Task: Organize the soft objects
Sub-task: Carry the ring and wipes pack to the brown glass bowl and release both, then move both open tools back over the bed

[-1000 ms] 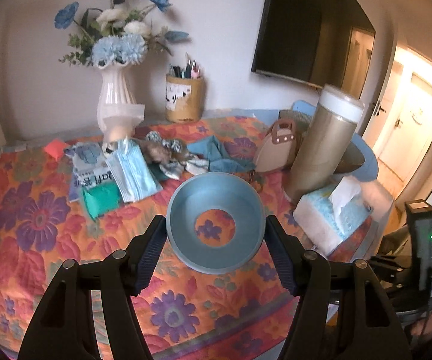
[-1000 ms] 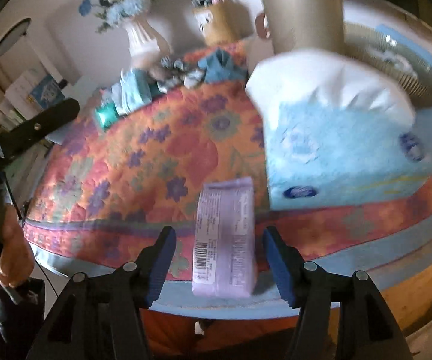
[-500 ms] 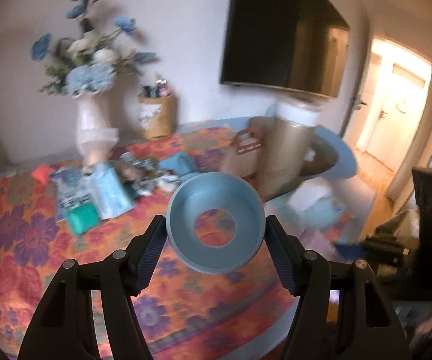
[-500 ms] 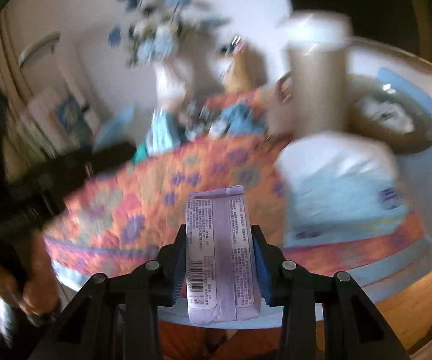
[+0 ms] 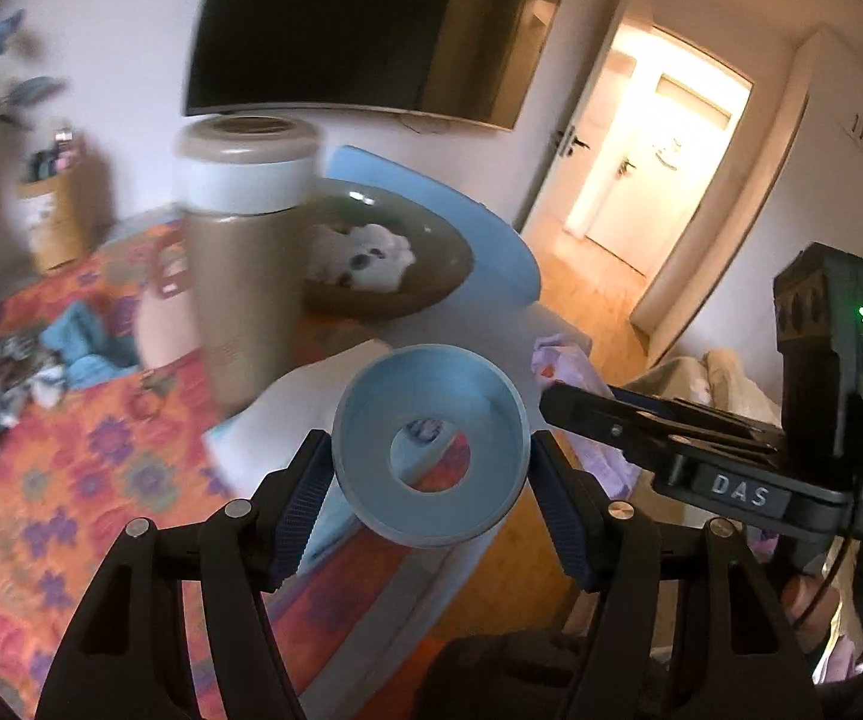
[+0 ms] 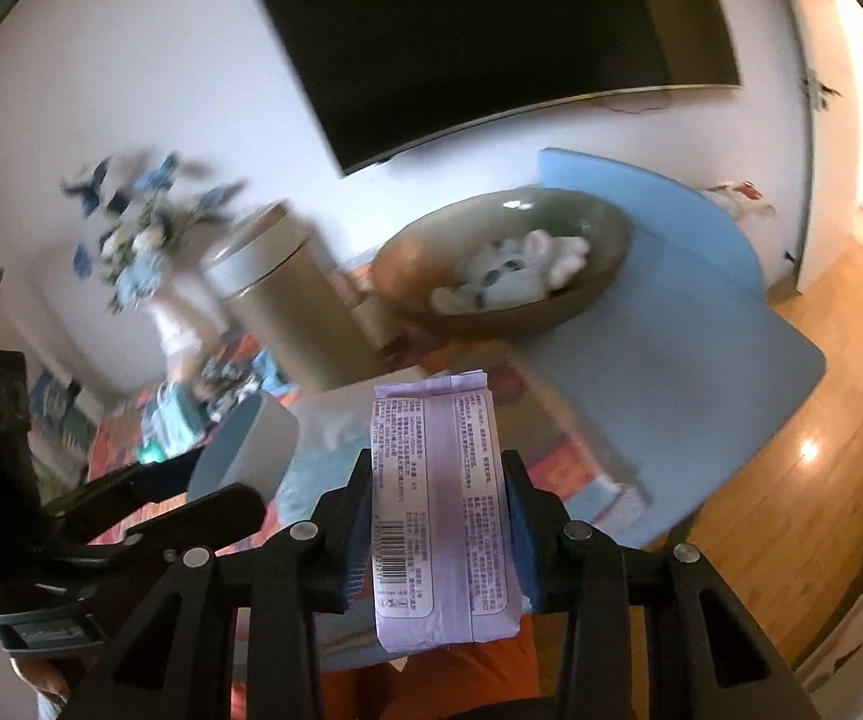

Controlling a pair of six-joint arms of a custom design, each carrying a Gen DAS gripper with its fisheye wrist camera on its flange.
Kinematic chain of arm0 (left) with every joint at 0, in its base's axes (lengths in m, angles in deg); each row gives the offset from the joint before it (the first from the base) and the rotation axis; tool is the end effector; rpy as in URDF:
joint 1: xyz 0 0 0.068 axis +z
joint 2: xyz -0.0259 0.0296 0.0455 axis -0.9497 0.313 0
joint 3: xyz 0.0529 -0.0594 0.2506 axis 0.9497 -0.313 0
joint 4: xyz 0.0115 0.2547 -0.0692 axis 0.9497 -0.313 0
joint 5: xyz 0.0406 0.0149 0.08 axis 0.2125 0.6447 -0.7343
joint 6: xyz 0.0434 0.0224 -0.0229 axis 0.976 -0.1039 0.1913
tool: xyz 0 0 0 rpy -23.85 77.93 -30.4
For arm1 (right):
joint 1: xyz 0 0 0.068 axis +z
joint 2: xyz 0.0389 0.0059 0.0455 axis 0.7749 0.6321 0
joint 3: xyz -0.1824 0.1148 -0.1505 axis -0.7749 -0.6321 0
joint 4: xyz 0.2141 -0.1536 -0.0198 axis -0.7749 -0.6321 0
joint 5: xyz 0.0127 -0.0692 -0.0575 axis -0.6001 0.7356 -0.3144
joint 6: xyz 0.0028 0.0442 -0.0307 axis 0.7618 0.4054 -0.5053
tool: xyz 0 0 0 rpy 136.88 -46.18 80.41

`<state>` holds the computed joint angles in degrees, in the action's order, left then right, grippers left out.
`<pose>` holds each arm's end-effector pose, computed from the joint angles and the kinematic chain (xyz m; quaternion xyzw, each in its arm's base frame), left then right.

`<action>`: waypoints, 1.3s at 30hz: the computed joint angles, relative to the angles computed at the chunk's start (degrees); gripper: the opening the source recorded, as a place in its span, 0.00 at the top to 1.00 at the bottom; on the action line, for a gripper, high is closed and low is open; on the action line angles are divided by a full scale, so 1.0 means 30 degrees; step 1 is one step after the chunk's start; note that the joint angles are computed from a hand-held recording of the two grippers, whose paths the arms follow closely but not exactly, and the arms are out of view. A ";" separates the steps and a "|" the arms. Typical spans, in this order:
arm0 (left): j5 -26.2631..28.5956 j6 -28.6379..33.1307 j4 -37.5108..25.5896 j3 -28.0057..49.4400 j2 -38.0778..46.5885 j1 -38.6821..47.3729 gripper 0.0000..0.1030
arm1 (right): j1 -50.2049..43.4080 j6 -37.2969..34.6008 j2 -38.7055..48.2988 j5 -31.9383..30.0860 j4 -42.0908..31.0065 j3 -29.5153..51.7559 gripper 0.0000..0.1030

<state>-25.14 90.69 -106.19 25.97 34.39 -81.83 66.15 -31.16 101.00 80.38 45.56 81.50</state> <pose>0.3811 -0.0949 0.1456 0.4681 0.7719 -0.3455 0.2564 0.2149 0.0449 0.1628 0.3182 0.8537 0.0367 0.4107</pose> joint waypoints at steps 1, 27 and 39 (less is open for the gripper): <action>-0.0200 -0.0421 0.0320 -0.0087 -0.0114 -0.0494 0.38 | -0.0587 -0.0197 -0.0501 -0.0287 0.0045 -0.0305 0.63; -1.0618 -1.4240 0.4237 1.2008 0.7517 -0.8114 0.35 | -1.5562 -0.5461 1.5560 -1.3167 -0.0368 1.4801 0.46; -0.7590 -1.3266 0.7866 0.5681 0.2915 -0.7557 0.12 | -1.5107 -0.4833 1.1215 -1.2466 0.1602 1.0695 0.41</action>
<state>-47.91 50.89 -82.59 43.01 43.14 -104.50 20.83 -45.66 134.65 42.99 50.37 113.59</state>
